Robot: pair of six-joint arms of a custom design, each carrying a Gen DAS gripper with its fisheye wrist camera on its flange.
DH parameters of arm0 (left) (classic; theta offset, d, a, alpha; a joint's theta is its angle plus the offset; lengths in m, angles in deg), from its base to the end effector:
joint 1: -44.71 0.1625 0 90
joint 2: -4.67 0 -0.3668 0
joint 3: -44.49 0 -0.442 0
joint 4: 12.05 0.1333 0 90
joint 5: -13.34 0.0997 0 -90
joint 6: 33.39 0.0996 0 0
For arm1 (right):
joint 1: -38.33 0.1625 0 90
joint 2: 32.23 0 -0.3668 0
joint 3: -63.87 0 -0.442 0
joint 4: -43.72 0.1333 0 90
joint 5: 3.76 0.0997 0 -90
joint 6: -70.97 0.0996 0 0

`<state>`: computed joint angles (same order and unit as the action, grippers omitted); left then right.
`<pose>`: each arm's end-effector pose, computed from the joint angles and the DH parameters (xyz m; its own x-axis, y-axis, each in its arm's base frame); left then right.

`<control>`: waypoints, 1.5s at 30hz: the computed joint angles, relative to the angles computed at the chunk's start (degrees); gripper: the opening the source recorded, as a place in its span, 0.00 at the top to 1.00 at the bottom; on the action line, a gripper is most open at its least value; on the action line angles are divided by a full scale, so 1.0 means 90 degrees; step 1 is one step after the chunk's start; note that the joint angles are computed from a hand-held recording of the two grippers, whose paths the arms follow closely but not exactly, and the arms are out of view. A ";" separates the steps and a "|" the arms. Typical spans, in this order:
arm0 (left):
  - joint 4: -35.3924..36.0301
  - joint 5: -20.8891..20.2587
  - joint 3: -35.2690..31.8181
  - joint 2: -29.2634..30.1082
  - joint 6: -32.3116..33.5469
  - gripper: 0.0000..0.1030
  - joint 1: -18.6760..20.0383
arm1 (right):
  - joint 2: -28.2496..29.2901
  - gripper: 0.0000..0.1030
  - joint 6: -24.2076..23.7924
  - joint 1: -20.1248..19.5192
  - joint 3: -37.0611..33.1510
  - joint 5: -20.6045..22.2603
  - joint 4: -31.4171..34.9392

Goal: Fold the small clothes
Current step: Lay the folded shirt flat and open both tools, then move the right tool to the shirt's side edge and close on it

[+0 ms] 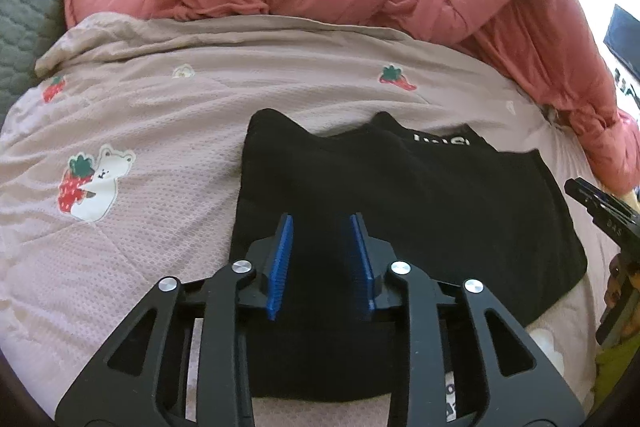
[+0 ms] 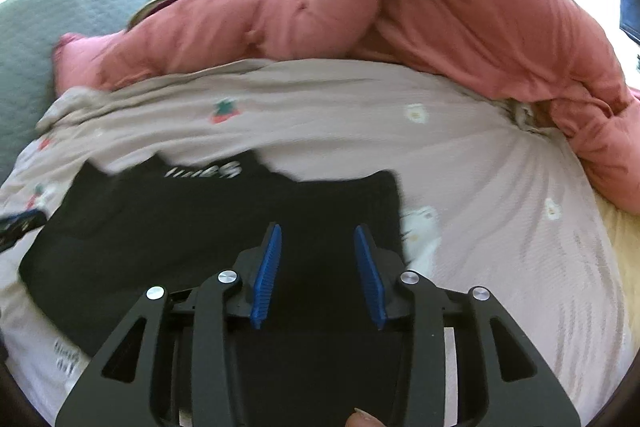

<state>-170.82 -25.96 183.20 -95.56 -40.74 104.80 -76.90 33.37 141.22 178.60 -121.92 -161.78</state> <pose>-0.0165 -0.4506 0.2443 -0.7926 -0.1181 -0.5982 0.3319 0.7394 -0.5857 0.2055 -0.5112 0.0143 -0.6448 -0.3134 0.6971 -0.6942 0.6219 -0.3625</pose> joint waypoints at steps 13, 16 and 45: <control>0.0770 0.0171 0.0178 -0.0002 -0.0253 0.68 -0.0173 | -0.0153 0.57 0.0147 0.0017 0.0408 -0.0455 0.0735; 0.0884 0.0143 0.0174 0.0015 -0.0389 0.65 -0.0100 | -0.0098 0.53 0.0079 -0.0105 0.0466 -0.0660 0.0774; 0.1892 0.0340 0.0451 -0.0983 -0.1343 0.27 -0.0512 | -0.0531 0.12 0.0555 0.0114 0.1167 -0.0332 0.0441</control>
